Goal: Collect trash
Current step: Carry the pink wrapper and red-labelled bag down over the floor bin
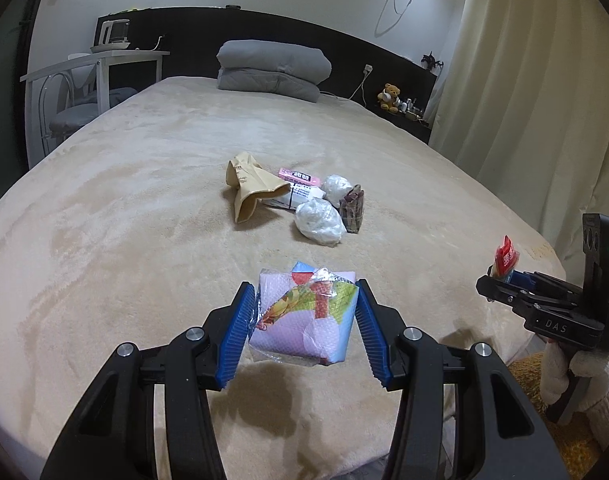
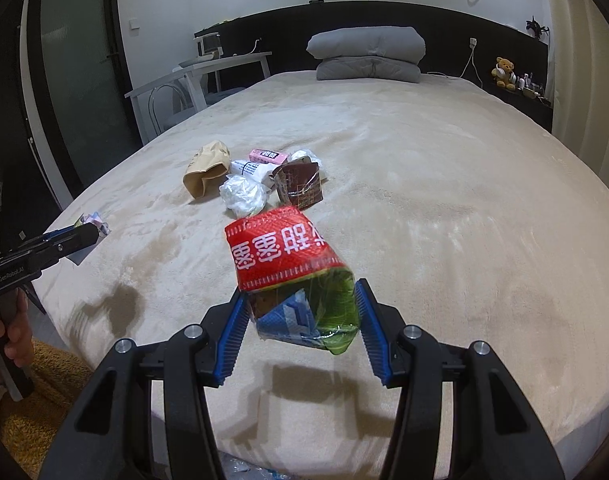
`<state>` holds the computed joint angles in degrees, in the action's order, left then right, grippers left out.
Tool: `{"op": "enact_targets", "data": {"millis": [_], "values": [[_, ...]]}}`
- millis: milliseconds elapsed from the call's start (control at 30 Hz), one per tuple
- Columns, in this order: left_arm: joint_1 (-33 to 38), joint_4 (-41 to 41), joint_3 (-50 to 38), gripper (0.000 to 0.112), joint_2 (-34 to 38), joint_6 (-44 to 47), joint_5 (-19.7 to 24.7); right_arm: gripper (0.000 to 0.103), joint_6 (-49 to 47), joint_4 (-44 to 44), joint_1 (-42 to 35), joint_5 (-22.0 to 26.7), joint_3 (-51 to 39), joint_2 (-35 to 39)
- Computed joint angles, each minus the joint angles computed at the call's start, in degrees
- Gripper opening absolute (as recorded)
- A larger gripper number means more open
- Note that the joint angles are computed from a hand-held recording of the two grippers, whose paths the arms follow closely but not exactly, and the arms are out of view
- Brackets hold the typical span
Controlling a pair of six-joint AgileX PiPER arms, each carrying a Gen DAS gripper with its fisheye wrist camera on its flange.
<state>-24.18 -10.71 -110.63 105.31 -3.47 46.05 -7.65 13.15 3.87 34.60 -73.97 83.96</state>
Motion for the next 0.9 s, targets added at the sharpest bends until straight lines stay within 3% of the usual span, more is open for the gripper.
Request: {"op": "enact_targets", "data": {"millis": [433,900], "values": [[-4.4,-1.4,19.0,0.05,-13.0,-1.8,-8.6,0.052,0.4,2.7,1.3,-0.2,11.9,-12.8],[-8.6,-0.5,27.7,0.05,-19.6,-3.0,-10.9,0.052,1.7,2.9,4.9,1.4,19.1,-20.4]]}}
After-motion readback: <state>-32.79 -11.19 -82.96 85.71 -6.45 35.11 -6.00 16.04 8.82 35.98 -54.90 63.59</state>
